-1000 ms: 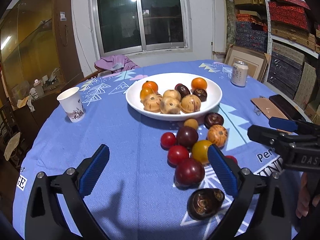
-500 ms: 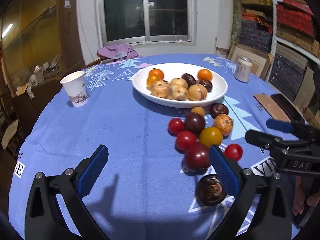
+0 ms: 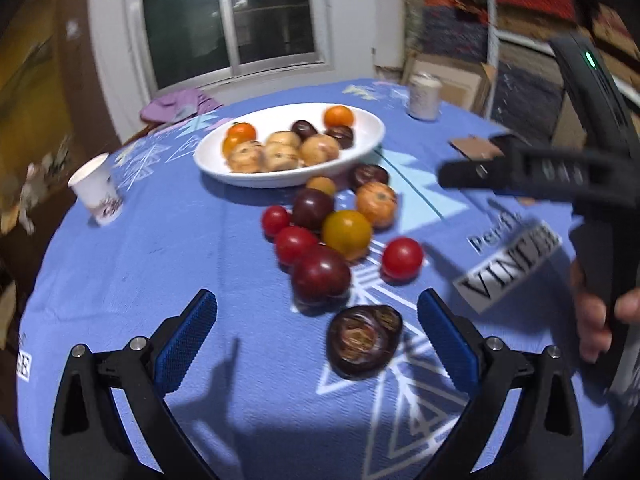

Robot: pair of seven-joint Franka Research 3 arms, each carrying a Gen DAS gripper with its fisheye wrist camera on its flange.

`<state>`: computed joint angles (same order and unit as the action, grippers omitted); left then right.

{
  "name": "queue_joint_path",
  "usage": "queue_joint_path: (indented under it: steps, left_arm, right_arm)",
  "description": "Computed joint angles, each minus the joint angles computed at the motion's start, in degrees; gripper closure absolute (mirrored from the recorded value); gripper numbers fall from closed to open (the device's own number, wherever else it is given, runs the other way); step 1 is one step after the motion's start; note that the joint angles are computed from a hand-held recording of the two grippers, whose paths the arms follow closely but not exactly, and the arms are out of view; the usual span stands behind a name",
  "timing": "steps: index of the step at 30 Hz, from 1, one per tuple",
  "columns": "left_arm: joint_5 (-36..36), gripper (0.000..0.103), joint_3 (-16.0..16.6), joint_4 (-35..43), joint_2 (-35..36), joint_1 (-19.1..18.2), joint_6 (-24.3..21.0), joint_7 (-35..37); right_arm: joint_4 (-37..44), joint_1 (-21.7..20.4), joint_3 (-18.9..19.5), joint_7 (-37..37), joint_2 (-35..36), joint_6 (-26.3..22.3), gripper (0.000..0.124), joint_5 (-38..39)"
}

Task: Organize fruits
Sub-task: 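Grasp a dark brown fruit with the left tool while the right tool grasps a red plum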

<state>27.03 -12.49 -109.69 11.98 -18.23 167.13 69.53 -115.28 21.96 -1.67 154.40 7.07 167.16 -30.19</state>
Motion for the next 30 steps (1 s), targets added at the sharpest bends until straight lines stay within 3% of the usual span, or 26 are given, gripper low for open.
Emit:
queue_joint_path:
  steps: [7, 10, 13, 16, 19, 24, 26, 30]
  left_arm:
    - [-8.35, 0.004, -2.20, 5.25, 3.78, 1.39, -10.19, 5.27]
    - [-3.63, 0.004, 1.19, 5.73, 3.59, -0.84, -12.22, -1.22]
    - [8.49, 0.004, 5.75, 4.75, 1.86, -3.26, -13.50, -13.18]
    - [8.13, 0.004, 4.95, 2.50, -0.05, 0.05, -12.84, -15.76]
    - [2.84, 0.004, 3.07, -2.06, -2.99, 3.95, -7.84, -12.86]
    - [2.31, 0.004, 1.13, -7.57, -6.56, 5.24, -0.42, -6.13]
    - [-4.90, 0.004, -0.42, -8.06, -6.53, 6.40, -0.07, -0.15]
    - [-19.48, 0.004, -2.80, -5.90, -4.68, 8.06, -3.68, 10.21]
  right_arm:
    - [-0.10, 0.08, 0.02, -0.61, -0.04, 0.43, 0.025, 0.70]
    - [-0.46, -0.19, 0.12, -0.90, -0.12, 1.03, 0.025, 1.80]
    - [-0.70, -0.29, 0.34, -2.37, -0.18, 1.63, 0.025, 3.22]
    - [-0.57, -0.11, 0.46, -3.62, -0.14, 1.64, 0.025, 3.72]
    - [-0.56, 0.29, 0.33, -4.30, -0.16, 2.20, 0.025, 3.31]
    - [0.92, 1.96, 0.54, -7.93, 0.40, 1.18, 0.025, -1.15]
    - [2.39, 3.02, 0.71, -9.44, 1.10, -1.01, 0.025, -3.76]
    - [4.04, 3.92, 1.01, -10.84, 1.96, -3.72, 0.025, -5.67]
